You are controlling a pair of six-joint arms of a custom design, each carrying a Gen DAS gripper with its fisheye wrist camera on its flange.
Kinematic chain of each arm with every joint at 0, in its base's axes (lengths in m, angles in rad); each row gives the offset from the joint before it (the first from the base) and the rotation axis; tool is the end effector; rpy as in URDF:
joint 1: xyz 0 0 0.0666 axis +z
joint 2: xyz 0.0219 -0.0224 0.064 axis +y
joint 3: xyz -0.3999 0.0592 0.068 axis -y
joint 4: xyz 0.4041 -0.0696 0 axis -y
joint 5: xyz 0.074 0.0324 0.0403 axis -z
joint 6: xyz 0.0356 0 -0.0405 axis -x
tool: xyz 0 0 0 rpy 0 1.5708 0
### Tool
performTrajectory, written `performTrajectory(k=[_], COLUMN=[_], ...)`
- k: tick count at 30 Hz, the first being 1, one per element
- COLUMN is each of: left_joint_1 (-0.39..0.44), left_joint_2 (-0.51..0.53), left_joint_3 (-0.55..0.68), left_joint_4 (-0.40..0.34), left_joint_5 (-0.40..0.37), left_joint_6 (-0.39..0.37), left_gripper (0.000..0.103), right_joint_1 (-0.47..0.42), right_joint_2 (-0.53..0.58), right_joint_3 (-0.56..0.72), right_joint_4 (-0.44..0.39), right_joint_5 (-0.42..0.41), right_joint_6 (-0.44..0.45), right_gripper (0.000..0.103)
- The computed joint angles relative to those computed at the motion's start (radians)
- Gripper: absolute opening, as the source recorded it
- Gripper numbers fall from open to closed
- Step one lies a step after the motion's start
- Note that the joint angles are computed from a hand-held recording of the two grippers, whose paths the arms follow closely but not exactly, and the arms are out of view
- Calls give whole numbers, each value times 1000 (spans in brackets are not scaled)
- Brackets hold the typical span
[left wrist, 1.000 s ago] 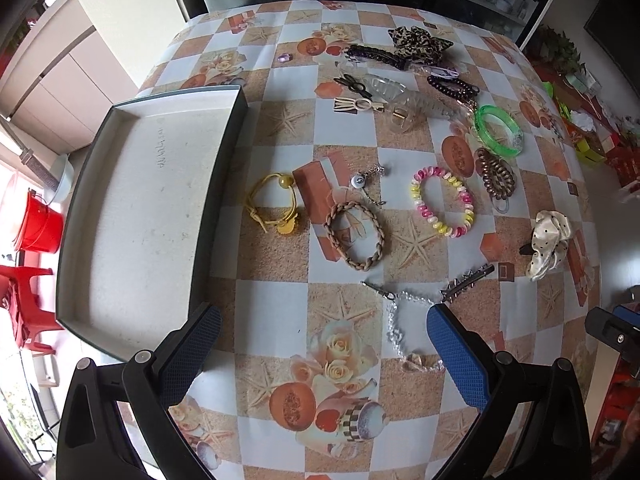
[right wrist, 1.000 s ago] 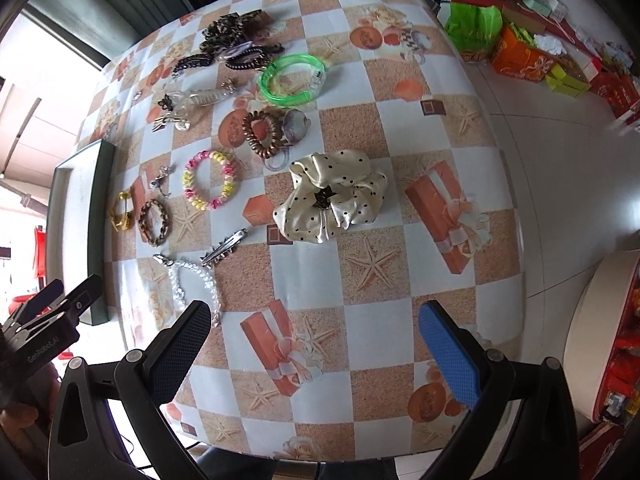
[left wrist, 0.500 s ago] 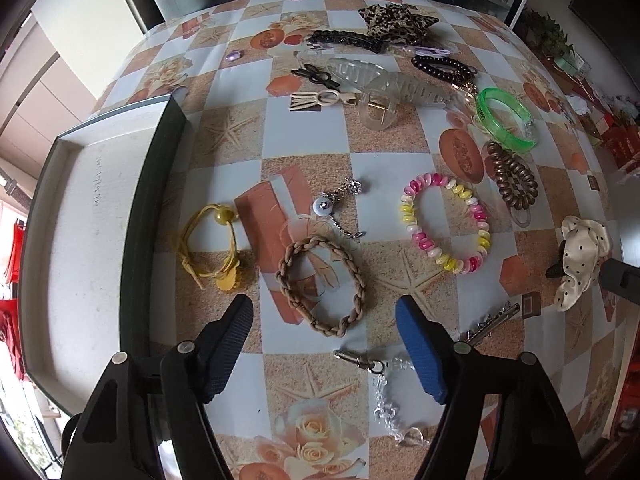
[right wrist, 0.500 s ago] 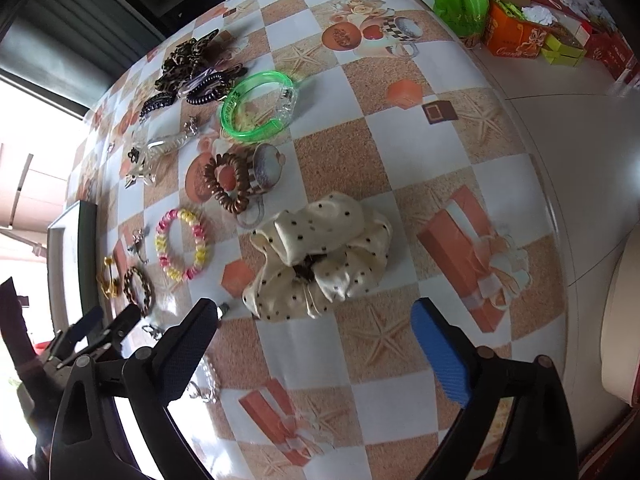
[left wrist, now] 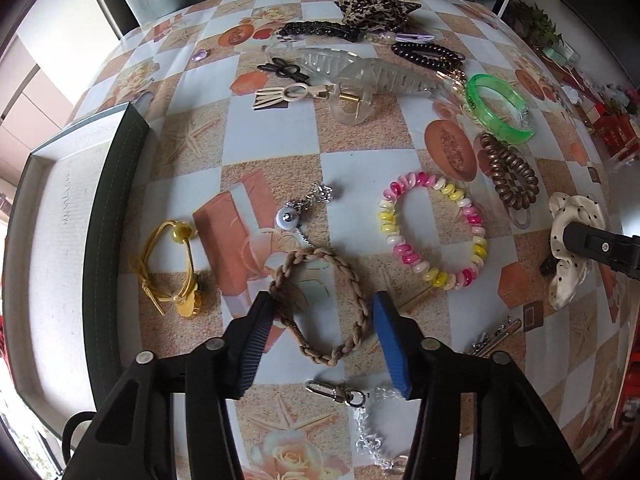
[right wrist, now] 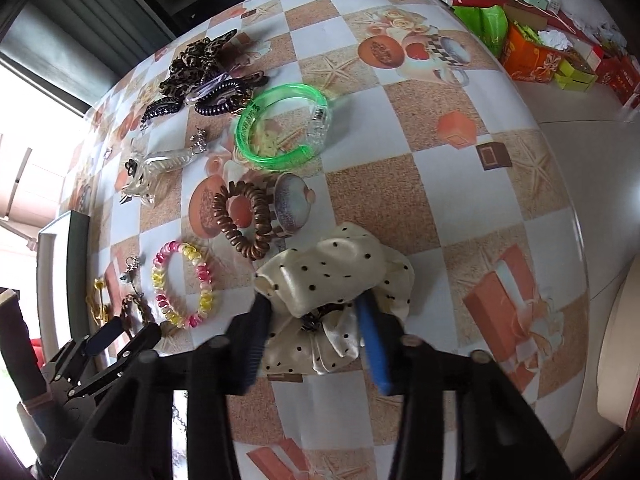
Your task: Organize jewelry
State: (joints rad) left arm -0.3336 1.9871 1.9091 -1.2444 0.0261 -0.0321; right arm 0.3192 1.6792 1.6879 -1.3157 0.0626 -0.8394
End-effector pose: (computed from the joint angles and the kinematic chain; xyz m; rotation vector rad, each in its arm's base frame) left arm 0.6378 -0.2224 0.3311 0.5317 2.8493 -0.0917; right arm 0.5375 0.1749 0.4185 0.7532 2.7837 0.1339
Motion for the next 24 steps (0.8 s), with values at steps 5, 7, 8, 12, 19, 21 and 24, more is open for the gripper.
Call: performTrajectory(k=[5, 7, 8, 12, 19, 21, 24], left_joint_1=[-6, -3, -2, 12, 35, 50, 69], left_joint_2=[-9, -17, -30, -48, -87, -114, -136], left_joint_3=[-3, -7, -19, -13, -26, -52, -67], left_joint_4=[6, 18, 30, 34, 36, 43, 44], left_joint_5=[25, 52, 66, 116, 154, 162, 172], left_joint_6=[-7, 0, 2, -6, 12, 8, 6], left_gripper=[15, 15, 10, 2, 2, 2, 2], right_joint_1=[6, 7, 7, 7, 9, 11, 16], right_joint_2=[-20, -35, -42, -70, -119, -124, -125], right_joint_3=[-9, -17, -20, -32, -58, -56, -49], right_joint_4=[24, 36, 41, 57, 76, 72, 60], right_joint_5=[18, 20, 20, 5, -27, -34, -37], right_joint_6=[10, 10, 11, 7, -28, -33, -31], right_gripper=[12, 12, 12, 11, 11, 11, 11])
